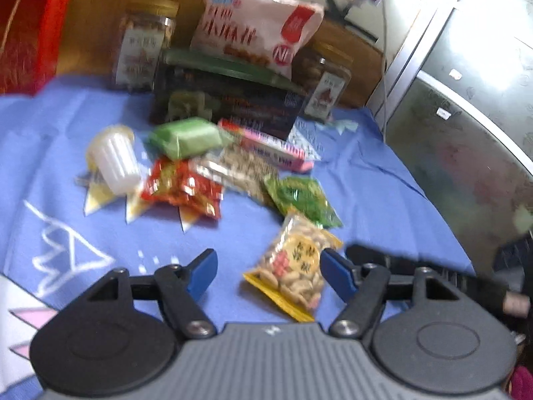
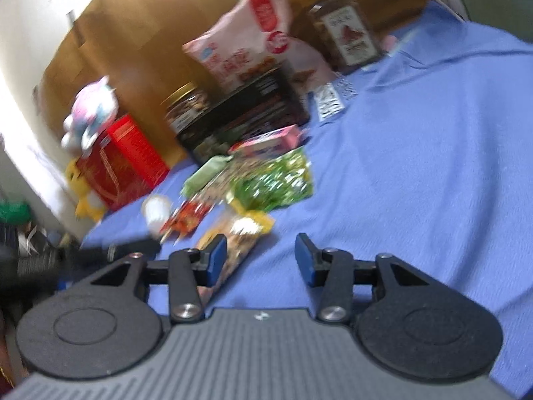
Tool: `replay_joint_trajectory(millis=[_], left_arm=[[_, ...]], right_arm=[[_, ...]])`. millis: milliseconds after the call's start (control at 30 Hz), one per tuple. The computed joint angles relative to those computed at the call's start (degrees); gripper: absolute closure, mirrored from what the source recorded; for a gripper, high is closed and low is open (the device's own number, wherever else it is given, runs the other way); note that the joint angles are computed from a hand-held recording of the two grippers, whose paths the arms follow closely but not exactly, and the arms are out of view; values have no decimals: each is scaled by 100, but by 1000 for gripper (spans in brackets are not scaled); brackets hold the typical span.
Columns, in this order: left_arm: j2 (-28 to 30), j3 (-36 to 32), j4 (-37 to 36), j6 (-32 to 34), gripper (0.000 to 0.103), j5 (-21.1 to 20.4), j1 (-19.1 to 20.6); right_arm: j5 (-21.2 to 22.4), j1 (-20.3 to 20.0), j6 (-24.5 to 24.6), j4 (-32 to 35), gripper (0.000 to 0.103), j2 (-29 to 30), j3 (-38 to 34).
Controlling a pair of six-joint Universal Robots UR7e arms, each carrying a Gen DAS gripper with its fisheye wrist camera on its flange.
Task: Organize snacks
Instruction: 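Grasp the yellow peanut bag with the left gripper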
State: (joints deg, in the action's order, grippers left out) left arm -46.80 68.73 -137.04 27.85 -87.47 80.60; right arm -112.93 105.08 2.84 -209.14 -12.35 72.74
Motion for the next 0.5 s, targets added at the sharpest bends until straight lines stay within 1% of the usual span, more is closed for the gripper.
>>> replay_joint_trajectory(millis=[67, 167, 233, 267, 300, 333, 400, 467, 500], left_arm=[[36, -150, 324, -250, 46, -47, 53], [36, -329, 779, -610, 48, -426, 210], [59, -435, 1094, -754, 49, -654, 284], [56, -410, 1115, -758, 52, -723, 300], [59, -393, 1079, -713, 56, -692, 289], [63, -361, 1031, -678, 64, -623, 266], [97, -380, 980, -694, 68, -556, 247], [131, -425, 959, -707, 78, -482, 241], [146, -466, 997, -718, 78, -515, 259]], right_arm=[[222, -86, 204, 264, 54, -86, -59], [572, -193, 375, 609, 53, -151, -144], [755, -233, 374, 763, 55, -147, -177], [782, -226, 300, 760, 57, -128, -182], [756, -200, 164, 811, 68, -119, -179], [741, -179, 43, 904, 71, -124, -164], [823, -152, -136, 799, 72, -150, 9], [696, -73, -434, 603, 74, -154, 186], [622, -34, -560, 451, 75, -151, 289]])
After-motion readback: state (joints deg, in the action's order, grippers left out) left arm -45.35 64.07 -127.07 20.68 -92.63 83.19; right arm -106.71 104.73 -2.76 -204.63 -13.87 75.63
